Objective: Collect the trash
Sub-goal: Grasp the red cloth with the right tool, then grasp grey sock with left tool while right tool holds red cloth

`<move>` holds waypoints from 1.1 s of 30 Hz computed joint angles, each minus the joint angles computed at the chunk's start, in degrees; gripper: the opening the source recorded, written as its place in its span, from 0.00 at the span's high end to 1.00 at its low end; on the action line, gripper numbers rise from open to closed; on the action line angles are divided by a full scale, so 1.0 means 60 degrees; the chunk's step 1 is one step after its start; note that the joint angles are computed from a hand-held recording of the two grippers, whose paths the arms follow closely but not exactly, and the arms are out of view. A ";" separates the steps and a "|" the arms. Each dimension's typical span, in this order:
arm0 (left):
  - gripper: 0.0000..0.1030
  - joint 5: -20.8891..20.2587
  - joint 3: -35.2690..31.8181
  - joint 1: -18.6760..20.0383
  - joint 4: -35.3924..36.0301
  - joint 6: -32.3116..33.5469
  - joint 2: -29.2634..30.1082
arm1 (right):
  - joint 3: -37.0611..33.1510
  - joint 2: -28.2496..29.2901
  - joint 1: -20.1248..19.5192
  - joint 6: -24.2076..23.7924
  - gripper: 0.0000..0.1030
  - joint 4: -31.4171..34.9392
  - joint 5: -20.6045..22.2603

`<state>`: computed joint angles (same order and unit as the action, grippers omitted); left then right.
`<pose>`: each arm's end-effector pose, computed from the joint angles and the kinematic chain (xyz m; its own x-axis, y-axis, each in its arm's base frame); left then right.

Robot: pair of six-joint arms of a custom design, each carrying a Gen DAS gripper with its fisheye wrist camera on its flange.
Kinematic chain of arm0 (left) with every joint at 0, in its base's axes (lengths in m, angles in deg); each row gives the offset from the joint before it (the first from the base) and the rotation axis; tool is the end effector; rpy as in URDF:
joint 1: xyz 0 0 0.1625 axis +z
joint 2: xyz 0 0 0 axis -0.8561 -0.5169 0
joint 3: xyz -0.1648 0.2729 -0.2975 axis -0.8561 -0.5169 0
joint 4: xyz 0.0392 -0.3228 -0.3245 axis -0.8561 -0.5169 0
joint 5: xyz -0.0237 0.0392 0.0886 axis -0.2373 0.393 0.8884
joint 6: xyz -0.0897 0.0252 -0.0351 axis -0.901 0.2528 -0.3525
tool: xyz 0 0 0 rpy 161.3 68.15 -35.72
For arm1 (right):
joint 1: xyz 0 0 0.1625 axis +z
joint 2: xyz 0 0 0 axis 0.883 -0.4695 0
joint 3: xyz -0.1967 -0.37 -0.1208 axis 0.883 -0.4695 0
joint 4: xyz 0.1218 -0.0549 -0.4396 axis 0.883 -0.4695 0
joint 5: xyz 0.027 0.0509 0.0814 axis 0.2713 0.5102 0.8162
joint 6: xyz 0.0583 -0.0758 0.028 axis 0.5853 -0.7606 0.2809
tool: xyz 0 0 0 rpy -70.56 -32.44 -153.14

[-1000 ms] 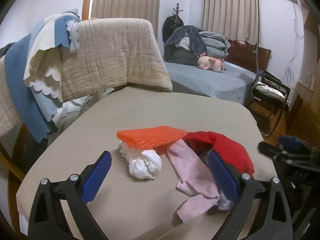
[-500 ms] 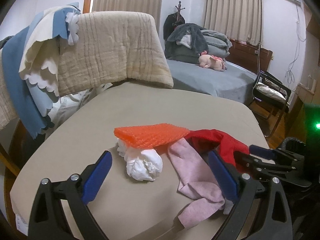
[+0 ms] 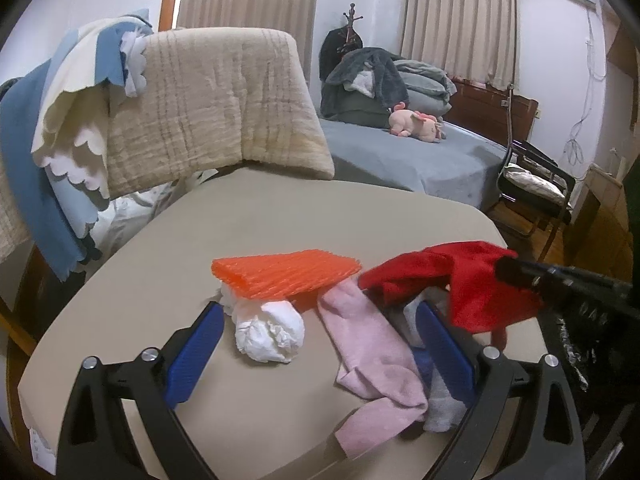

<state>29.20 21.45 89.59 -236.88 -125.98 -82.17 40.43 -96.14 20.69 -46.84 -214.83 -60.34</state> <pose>-0.3797 -0.4888 -0.0148 -0.7557 -0.1650 -0.6338 0.4504 0.5715 -0.6859 0.0603 -0.5852 0.3148 -0.7281 -0.5280 0.4371 -0.6824 0.6185 -0.3896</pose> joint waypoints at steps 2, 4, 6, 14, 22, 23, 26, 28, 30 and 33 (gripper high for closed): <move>0.08 -0.0013 -0.0060 -0.0029 -0.0079 0.0099 0.0048 | -0.0047 -0.0147 -0.0033 0.0082 0.95 0.0033 0.0161; 0.08 -0.0017 -0.0121 -0.0065 -0.0124 0.0174 0.0100 | -0.0118 -0.0271 -0.0069 0.0196 0.95 0.0173 0.0297; 0.08 -0.0046 -0.0175 -0.0088 -0.0188 0.0249 0.0148 | -0.0130 -0.0386 -0.0132 0.0250 0.95 0.0220 0.0350; 0.08 -0.0172 -0.0338 -0.0140 -0.0154 0.0315 0.0303 | 0.0060 -0.0291 -0.0342 0.0044 0.91 -0.0196 -0.1014; 0.08 -0.0237 -0.0364 -0.0081 -0.0009 0.0201 0.0322 | 0.0390 -0.0334 -0.0479 -0.0066 0.51 -0.0898 -0.1106; 0.08 -0.0240 -0.0354 -0.0068 -0.0019 0.0185 0.0317 | 0.0417 -0.0370 -0.0479 -0.0160 0.51 -0.0924 -0.0994; 0.08 -0.0248 -0.0325 -0.0029 -0.0017 0.0165 0.0287 | 0.0420 -0.0456 -0.0453 -0.0250 0.51 -0.0731 -0.0754; 0.08 -0.0256 -0.0286 0.0001 -0.0054 0.0180 0.0253 | 0.0380 -0.0458 -0.0430 -0.0170 0.51 -0.0637 -0.0672; 0.08 -0.0241 -0.0263 0.0011 -0.0072 0.0190 0.0228 | 0.0381 -0.0507 -0.0422 -0.0083 0.51 -0.0568 -0.0585; 0.08 -0.0199 -0.0206 -0.0008 -0.0111 0.0216 0.0211 | 0.0445 -0.0594 -0.0395 -0.0138 0.51 -0.0565 -0.0585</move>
<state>28.00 20.21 89.55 -237.55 -124.68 -80.90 43.10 -99.71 18.32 -47.67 -218.22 -63.85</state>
